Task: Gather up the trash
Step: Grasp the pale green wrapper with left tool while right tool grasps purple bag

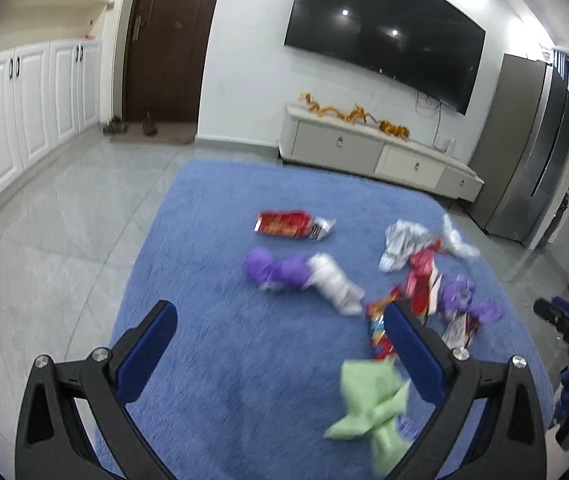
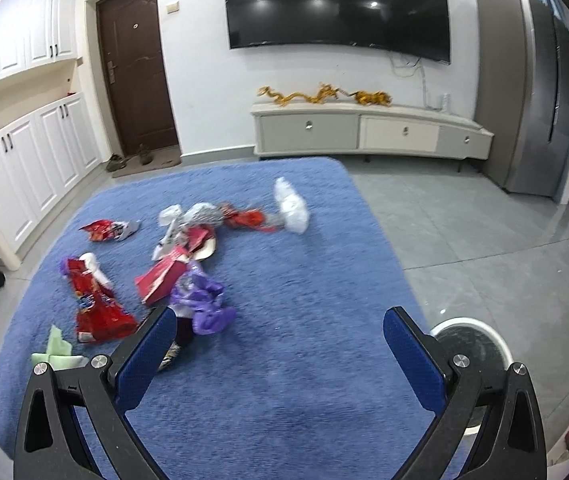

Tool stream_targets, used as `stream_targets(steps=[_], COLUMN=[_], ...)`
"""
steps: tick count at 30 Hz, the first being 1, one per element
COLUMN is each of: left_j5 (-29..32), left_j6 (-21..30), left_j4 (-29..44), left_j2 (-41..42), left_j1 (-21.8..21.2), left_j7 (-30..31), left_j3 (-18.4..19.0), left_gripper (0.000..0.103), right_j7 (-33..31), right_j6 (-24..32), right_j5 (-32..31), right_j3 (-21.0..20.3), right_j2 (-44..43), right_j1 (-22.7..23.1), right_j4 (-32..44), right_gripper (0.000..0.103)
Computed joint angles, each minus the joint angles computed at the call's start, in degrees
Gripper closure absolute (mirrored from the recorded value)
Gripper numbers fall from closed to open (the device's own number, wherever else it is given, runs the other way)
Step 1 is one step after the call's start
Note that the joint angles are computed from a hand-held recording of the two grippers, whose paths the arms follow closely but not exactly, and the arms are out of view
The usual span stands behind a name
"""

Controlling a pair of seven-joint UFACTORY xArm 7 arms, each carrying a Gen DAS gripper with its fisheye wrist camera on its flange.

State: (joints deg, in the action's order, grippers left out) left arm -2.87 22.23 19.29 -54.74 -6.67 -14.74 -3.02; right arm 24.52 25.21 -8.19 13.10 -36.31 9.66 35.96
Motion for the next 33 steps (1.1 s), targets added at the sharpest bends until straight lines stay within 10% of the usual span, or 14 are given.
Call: stream_targets(steps=[4,13,29,33], left_j5=[-4.2,-11.5,-12.7,-12.3], left_j6=[2.9,1.0,0.4,0.0], left_j4=[-2.6,-0.8,0.9,1.0], left_j2=[-2.9,4.8,12.3,12.7], left_j1=[-6.7,-16.8,-15.3,-15.3], left_j7=[5.0,10.3,10.9,10.5], left_j3=[6.3,5.8,2.6,2.2], left_gripper=[0.003,0.003,0.032,0.052], right_j7=[-2.4,-11.3,-27.4,-29.1], right_j6=[-0.8,-1.5,2.3,2.5], right_j5=[2.7,8.3,22.4,23.2], right_j3=[-2.0,-5.1,-7.7,-7.3], right_j2=[3.8,13.1,22.8,23.3], right_j1=[3.0,8.1,10.5,10.0], right_j4=[1.7,7.7,13.6,14.0], right_gripper=[0.000,0.003,0.054,0.060])
